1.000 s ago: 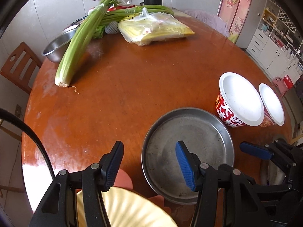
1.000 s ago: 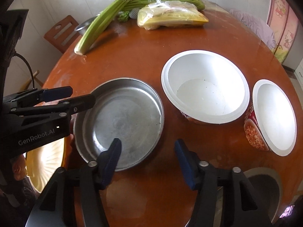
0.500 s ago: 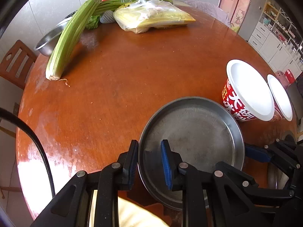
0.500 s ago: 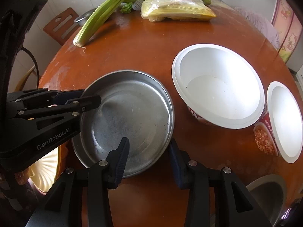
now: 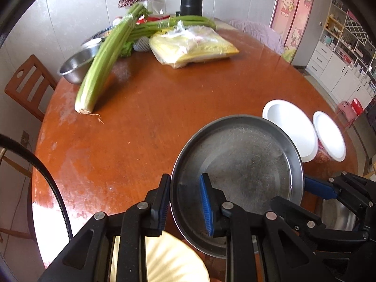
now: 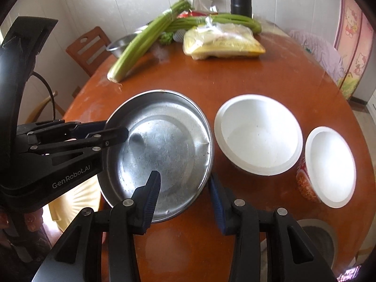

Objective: Organize plates and bowls
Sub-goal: 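Carry the steel pan over the yellow shell plate and lower it on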

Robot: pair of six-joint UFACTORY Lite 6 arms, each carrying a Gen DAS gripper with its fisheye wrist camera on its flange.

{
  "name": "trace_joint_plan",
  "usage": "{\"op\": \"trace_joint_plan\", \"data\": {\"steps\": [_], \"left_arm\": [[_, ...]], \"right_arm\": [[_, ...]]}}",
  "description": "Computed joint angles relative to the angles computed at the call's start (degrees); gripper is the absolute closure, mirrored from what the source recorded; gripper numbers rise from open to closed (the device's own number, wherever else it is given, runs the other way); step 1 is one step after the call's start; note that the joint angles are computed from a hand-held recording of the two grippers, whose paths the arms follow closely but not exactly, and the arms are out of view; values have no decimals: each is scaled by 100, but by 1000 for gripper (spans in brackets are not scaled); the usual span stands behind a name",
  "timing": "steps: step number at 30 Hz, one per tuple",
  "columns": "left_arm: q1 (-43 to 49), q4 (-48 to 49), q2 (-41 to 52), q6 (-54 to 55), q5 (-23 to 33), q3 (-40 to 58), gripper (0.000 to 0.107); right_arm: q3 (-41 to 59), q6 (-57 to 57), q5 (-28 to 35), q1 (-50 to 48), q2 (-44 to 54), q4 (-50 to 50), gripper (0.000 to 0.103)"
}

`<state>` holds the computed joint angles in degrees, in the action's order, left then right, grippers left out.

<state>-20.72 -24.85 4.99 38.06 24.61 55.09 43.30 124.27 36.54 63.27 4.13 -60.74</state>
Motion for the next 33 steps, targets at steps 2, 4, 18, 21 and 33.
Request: {"op": "trace_joint_plan", "data": {"steps": [2,4,18,21,33], "left_arm": [[45,-49,-225,37,62,-78,82],[78,-14,-507,7,83,-215,82],[958,-624,-1922,815,486,-913,82],[1247,-807,-1984,1114,599,-968,82],[2346,-1613,-1996,2287,962,-1148,82]], "right_arm": [[61,-75,186,118,-49,65,59],[99,-95,303,229,-103,101,59],[1034,-395,944,898,373,282,59],[1271,-430,956,956,561,274,59],[2190,-888,715,893,1491,370,59]]}}
